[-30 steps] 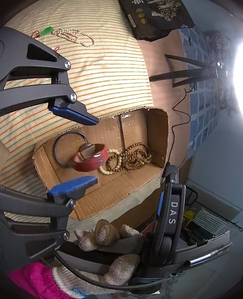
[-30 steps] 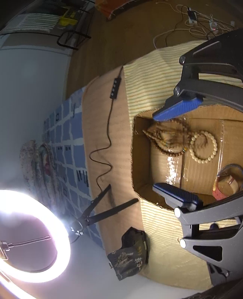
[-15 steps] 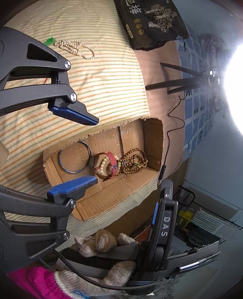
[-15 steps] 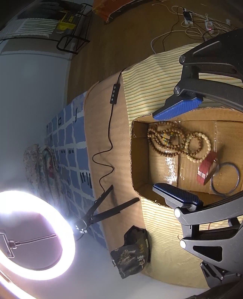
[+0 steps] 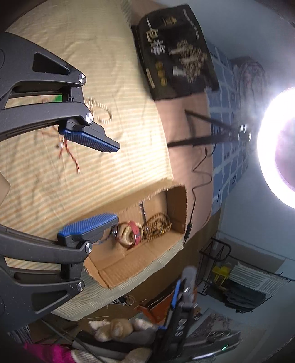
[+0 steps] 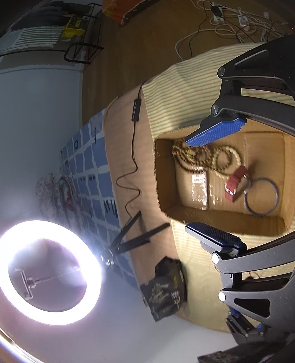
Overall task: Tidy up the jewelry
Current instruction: 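Withdraw both tools from the box toward the pearl necklace with green pendant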
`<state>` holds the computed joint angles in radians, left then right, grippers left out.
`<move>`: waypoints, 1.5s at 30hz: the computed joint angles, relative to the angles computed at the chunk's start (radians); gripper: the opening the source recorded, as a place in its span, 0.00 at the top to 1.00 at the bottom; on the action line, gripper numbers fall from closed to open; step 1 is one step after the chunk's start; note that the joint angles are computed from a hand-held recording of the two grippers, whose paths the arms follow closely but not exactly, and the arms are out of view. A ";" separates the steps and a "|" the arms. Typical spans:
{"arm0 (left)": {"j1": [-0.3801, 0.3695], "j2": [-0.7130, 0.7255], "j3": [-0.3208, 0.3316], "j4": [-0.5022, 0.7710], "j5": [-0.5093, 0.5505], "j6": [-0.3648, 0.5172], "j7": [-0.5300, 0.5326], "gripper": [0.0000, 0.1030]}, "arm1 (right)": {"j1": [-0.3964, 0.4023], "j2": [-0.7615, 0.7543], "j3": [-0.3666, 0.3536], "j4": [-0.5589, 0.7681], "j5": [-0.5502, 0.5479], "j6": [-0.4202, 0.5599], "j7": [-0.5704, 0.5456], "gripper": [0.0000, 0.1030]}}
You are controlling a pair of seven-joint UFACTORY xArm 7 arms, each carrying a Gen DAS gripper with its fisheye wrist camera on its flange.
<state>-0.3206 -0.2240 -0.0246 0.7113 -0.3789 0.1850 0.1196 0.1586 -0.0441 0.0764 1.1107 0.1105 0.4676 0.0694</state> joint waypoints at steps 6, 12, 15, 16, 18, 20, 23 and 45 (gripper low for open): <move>0.019 -0.058 0.056 -0.042 -0.010 0.012 0.037 0.44 | 0.032 -0.050 0.017 -0.032 0.030 0.004 -0.026 0.33; 0.054 -0.077 0.098 -0.064 -0.030 0.039 0.071 0.44 | 0.074 -0.075 0.042 -0.065 0.034 -0.005 -0.047 0.33; 0.063 -0.080 0.117 -0.070 -0.052 0.052 0.097 0.44 | 0.092 -0.073 0.064 -0.074 -0.023 -0.003 -0.028 0.33; 0.063 -0.080 0.125 -0.070 -0.062 0.056 0.110 0.44 | 0.098 -0.073 0.069 -0.079 -0.038 -0.003 -0.021 0.33; 0.068 -0.082 0.130 -0.071 -0.074 0.068 0.130 0.44 | 0.114 -0.074 0.073 -0.087 -0.040 0.000 -0.026 0.33; 0.075 -0.081 0.132 -0.071 -0.085 0.077 0.148 0.44 | 0.128 -0.076 0.073 -0.093 -0.027 0.003 -0.034 0.33; 0.084 -0.076 0.136 -0.072 -0.104 0.092 0.175 0.44 | 0.144 -0.077 0.080 -0.107 -0.024 0.003 -0.037 0.33; 0.152 -0.073 0.155 -0.106 -0.170 0.164 0.265 0.49 | 0.242 0.034 0.124 -0.170 0.018 -0.003 -0.111 0.51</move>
<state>-0.1689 -0.2972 0.1302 0.6050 -0.5491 0.3489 0.3845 0.4004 -0.0103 0.2006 0.9402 0.1286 0.4650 -0.0418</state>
